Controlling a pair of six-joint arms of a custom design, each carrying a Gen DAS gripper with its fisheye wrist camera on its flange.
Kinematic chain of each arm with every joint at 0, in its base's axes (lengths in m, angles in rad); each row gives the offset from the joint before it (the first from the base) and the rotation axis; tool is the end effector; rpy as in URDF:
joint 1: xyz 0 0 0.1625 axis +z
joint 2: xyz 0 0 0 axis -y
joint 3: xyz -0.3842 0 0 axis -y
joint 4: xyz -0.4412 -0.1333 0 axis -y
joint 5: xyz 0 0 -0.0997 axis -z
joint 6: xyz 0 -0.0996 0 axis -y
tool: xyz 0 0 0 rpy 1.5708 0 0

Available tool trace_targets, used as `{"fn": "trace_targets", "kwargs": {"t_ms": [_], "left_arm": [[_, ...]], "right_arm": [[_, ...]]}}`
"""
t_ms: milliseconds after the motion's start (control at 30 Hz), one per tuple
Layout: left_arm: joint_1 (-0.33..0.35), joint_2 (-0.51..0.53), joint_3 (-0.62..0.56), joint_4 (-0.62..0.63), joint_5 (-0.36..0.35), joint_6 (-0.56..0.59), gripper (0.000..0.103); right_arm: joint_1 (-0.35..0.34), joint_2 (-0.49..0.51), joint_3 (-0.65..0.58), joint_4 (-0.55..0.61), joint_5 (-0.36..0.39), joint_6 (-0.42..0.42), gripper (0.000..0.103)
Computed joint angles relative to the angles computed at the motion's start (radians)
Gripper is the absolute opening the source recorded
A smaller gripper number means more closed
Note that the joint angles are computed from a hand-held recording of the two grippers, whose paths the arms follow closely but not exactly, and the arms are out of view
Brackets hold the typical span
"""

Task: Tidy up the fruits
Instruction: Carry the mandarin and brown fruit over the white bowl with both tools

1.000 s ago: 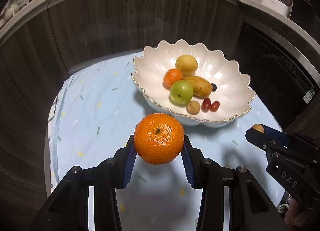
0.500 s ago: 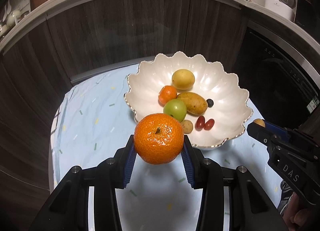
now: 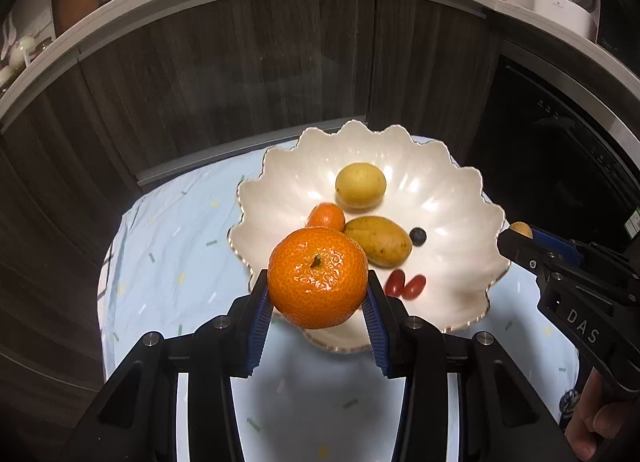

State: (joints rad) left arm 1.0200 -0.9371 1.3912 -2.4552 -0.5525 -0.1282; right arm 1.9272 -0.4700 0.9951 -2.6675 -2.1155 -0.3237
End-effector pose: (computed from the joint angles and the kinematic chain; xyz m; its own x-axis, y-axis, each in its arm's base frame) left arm -0.1996 -0.7416 0.2727 -0.6887 -0.1267 -0.7139 0.3908 0.7645 -0.5126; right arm 0.3746 -0.7721 0.0976 -0.7593 -0.2846 0.5852 -0.5643 0.7359 -0.3743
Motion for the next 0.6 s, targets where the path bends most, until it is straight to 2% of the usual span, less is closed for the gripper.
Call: {"fn": "trace_targets", "kwargs": {"t_ms": [400, 600], "left_arm": [[0.026, 0.083, -0.115, 0.009, 0.005, 0.006, 0.042], [0.044, 0.12, -0.165, 0.027, 0.003, -0.003, 0.042]], "right_arm": [[-0.019, 0.09, -0.158, 0.047, 0.003, -0.051, 0.023], [-0.029, 0.164, -0.28, 0.091, 0.003, -0.076, 0.023]]}}
